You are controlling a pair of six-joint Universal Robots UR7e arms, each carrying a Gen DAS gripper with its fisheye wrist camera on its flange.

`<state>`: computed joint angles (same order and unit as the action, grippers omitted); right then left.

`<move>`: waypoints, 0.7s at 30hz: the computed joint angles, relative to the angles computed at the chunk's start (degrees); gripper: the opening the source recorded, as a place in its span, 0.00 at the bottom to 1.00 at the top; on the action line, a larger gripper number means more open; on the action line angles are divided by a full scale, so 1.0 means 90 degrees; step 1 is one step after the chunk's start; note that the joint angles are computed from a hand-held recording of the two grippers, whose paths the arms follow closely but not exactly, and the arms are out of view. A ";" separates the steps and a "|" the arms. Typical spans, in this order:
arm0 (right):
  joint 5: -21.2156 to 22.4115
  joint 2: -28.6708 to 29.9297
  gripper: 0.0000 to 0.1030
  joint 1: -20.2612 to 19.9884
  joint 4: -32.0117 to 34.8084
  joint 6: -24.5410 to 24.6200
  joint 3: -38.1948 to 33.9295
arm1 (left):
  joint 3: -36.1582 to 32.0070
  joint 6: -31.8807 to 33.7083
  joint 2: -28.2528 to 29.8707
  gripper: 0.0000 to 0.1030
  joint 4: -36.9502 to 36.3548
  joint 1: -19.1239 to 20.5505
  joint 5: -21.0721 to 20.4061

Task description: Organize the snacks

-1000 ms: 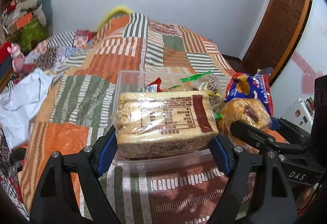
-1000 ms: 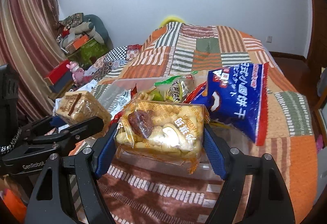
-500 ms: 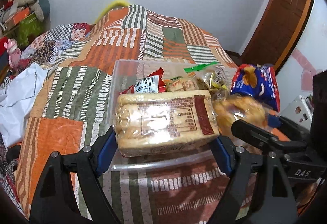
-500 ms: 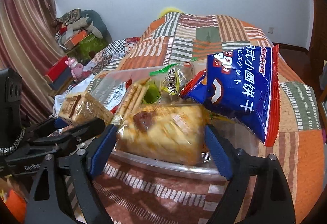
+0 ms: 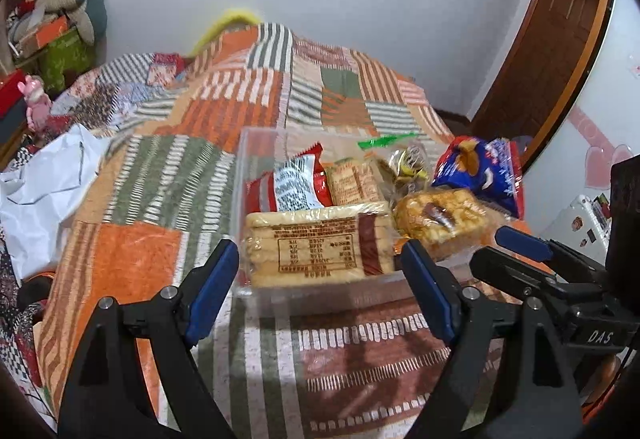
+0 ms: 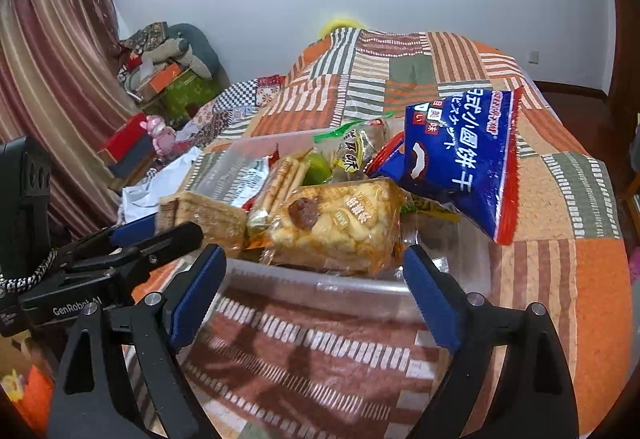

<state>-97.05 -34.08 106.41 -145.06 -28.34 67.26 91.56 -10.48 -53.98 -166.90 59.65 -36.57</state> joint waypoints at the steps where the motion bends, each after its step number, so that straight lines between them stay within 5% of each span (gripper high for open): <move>1: 0.0025 -0.0047 0.86 0.0009 -0.0034 -0.0021 0.0063 | 0.0089 0.0060 -0.0052 0.81 -0.0139 -0.0046 -0.0005; 13: 0.0489 -0.1010 0.86 0.0203 -0.1347 -0.0499 0.1229 | 0.0898 0.1481 -0.0360 0.81 -0.2027 -0.1001 0.0759; 21: 0.0932 -0.1610 0.97 0.0254 -0.2205 -0.0776 0.2046 | 0.1261 0.2588 -0.0374 0.86 -0.3502 -0.1656 0.1314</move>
<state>-88.67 -48.56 108.69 -164.91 -35.33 85.67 102.92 12.81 -57.35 -198.42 44.74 -24.74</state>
